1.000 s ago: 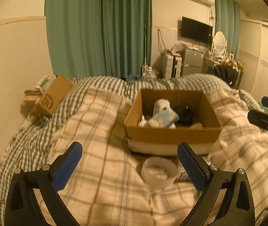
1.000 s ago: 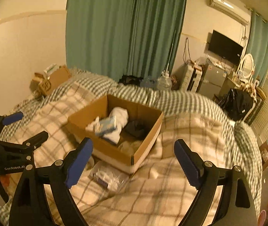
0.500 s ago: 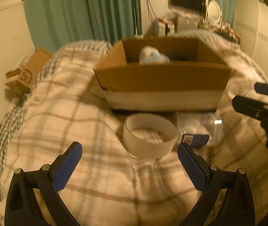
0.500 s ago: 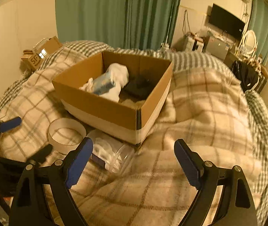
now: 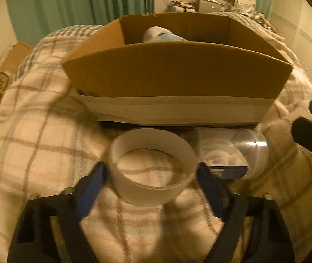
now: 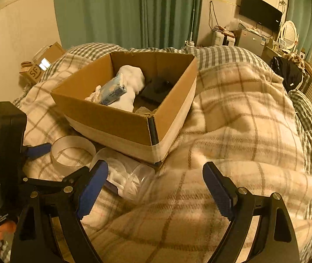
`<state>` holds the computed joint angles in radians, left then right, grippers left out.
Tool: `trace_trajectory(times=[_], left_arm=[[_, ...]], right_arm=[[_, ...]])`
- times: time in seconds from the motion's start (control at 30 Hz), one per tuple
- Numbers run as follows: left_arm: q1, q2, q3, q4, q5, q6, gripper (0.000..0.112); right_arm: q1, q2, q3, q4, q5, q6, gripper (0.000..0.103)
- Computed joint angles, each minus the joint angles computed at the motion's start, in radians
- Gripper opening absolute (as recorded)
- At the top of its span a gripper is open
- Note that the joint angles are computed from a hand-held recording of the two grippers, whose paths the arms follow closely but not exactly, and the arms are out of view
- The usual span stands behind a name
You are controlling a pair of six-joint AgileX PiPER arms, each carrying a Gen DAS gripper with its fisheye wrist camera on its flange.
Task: Organize objects
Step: 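Grasp the white tape ring with the left gripper, then grasp the clear plastic jar with the right gripper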
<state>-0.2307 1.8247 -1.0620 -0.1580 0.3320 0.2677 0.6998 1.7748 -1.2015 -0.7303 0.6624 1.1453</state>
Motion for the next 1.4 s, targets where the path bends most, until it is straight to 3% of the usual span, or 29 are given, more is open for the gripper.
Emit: trace_trajectory(times=[0.3,0.43,0.7,0.83,1.17,1.4], left_arm=[[0.095,-0.165,0.131,-0.302,-0.017,0.283,0.081],[0.140,-0.233,0.163,-0.273,-0.069,0.278,0.081],[0.191,-0.200,0.129,-0.330,-0.096,0.342,0.081],[0.214,-0.183,0.129,-0.390,-0.101,0.397,0.081],[0.239,-0.170,0.126,-0.483,-0.082,0.473,0.081],[0.245,-0.177,0.136,-0.539,-0.078,0.530,0.081]], right_arm=[[0.010,0.027,-0.030,0.014,0.026,-0.005,0.088],[0.007,0.072,-0.077,0.093,0.025,-0.061,0.088],[0.039,0.265,-0.299,0.192,0.145,-0.098,0.091],[0.024,0.317,-0.343,0.250,0.137,-0.105,0.094],[0.026,0.451,-0.493,0.243,0.264,-0.062,0.099],[0.032,0.453,-0.471,0.246,0.260,-0.073,0.099]])
